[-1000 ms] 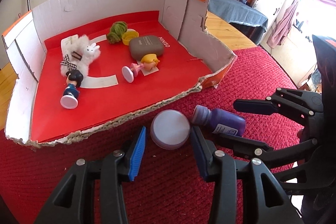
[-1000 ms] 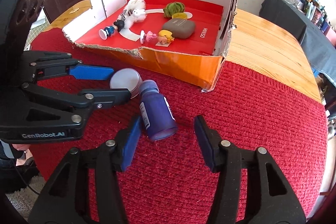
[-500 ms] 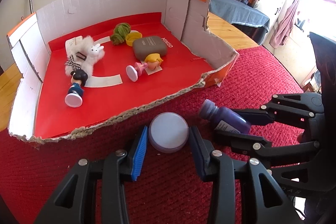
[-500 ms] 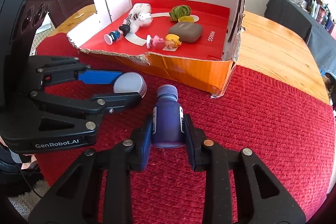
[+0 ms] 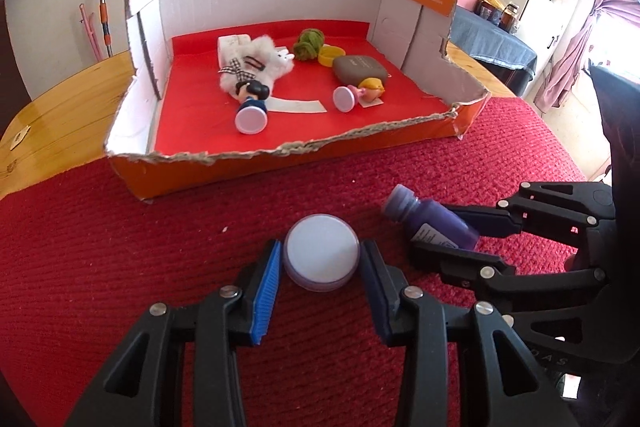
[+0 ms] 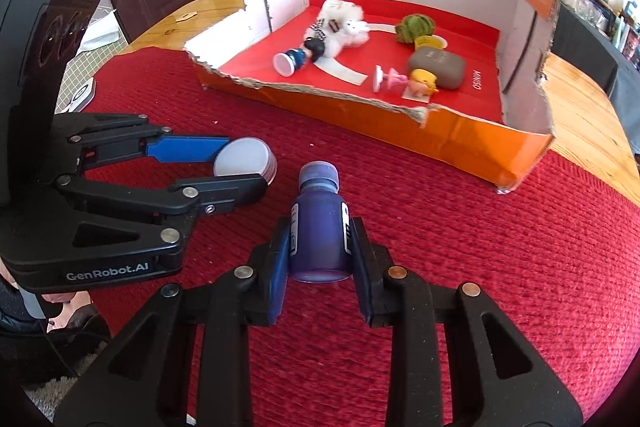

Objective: Organize objects
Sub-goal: 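Carry the white container with the left tool while the right carries the purple bottle into the box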

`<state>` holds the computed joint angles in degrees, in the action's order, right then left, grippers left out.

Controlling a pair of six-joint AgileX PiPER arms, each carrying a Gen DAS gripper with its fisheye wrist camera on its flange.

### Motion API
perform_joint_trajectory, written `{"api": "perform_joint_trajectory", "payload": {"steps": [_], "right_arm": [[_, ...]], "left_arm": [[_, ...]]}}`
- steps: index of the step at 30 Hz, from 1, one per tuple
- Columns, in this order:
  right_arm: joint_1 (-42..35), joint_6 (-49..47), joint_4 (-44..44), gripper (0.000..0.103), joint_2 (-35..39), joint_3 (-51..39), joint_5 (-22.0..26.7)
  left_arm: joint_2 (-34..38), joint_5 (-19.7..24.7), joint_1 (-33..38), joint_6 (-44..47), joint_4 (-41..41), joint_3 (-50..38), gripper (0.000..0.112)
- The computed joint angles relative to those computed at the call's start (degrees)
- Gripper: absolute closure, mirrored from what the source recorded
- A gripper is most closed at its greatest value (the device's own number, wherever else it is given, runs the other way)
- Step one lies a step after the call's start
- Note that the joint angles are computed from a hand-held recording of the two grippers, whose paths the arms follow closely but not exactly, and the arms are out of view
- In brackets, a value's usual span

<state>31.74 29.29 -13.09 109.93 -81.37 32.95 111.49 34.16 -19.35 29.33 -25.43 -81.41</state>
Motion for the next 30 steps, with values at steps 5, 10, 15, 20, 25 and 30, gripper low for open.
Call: {"api": "perform_joint_trajectory", "payload": {"steps": [5, 10, 15, 20, 25, 30], "right_arm": [[1.48, 1.94, -1.2, 0.076, 1.31, -2.33, 1.12], [2.01, 3.84, -2.68, 0.076, 0.74, -2.64, 1.64], [2.43, 5.94, -4.67, 0.076, -0.85, -1.95, 1.81], [2.74, 7.93, -7.01, 0.076, -3.13, -1.2, 1.59], [2.52, 9.26, -9.25, 0.076, -4.84, -1.71, 1.93], [2.08, 9.51, -10.24, 0.076, -5.9, -2.39, 2.33]], "left_arm": [[-1.56, -0.82, 1.13, 2.46, -2.52, 2.44, 0.07], [-3.14, -1.77, 1.58, 3.8, -4.23, 3.69, 0.07], [-4.63, -1.75, 2.21, 4.14, -5.62, 3.9, 0.07], [-6.03, -1.65, 2.35, 4.04, -6.07, 3.25, 0.07], [-5.87, -1.19, 1.86, 2.12, -4.67, 1.22, 0.07], [-5.87, -0.98, 1.24, 1.03, -3.69, -0.56, 0.07]]}}
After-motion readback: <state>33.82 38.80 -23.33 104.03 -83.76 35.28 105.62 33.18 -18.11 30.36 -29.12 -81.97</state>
